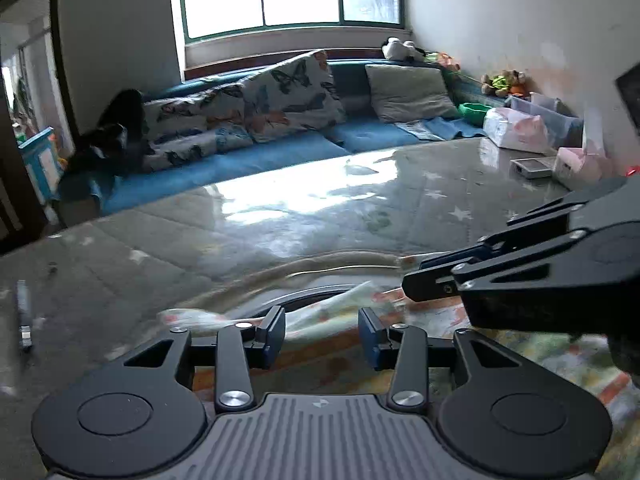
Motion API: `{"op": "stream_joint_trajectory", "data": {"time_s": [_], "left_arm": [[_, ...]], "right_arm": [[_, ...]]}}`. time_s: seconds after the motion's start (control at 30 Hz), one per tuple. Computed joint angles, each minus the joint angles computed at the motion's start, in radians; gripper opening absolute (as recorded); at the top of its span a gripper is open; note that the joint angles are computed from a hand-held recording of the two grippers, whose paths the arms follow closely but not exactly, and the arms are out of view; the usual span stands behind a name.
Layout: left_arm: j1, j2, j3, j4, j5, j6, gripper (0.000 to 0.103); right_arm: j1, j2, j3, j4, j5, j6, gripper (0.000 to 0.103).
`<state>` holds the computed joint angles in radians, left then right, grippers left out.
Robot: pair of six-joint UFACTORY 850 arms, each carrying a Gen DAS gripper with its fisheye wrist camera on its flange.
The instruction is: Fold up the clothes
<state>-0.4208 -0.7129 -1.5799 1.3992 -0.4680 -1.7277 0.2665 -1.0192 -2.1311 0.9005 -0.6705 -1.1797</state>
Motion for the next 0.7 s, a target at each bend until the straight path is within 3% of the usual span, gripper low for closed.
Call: {"op": "stream_joint_trajectory", "data": {"time_s": [0.23, 0.3, 0.37, 0.5, 0.6, 0.7], "left_arm": [[0.007, 0.054, 0.085, -0.063, -0.016, 0.019, 0.047], [0.014, 0.053, 0.085, -0.09, -0.015, 0.033, 0.047], [0.02, 0.052, 0.085, -0.109, -0.01, 0.038, 0.047], [0.025, 0.05, 0.086, -0.102, -0.014, 0.019, 0.051], [0.026, 0.04, 0.07, -0.121, -0.023, 0.023, 0.051], [0.025, 0.042, 0.065, -0.121, -0.026, 0.022, 0.051]], "right_arm": [[0.023, -0.098, -0.139, -0.061, -0.071, 0.118, 0.018], [0.029, -0.089, -0.12, -0.048, -0.047, 0.091, 0.016], [0.029, -0.053, -0.056, 0.015, -0.009, 0.014, 0.002], [0.031, 0.032, 0.091, 0.175, 0.122, -0.182, 0.002], [0.035, 0.018, 0.068, 0.099, 0.173, -0.083, 0.008], [0.023, 0.017, 0.062, 0.123, 0.125, -0.091, 0.009]]}}
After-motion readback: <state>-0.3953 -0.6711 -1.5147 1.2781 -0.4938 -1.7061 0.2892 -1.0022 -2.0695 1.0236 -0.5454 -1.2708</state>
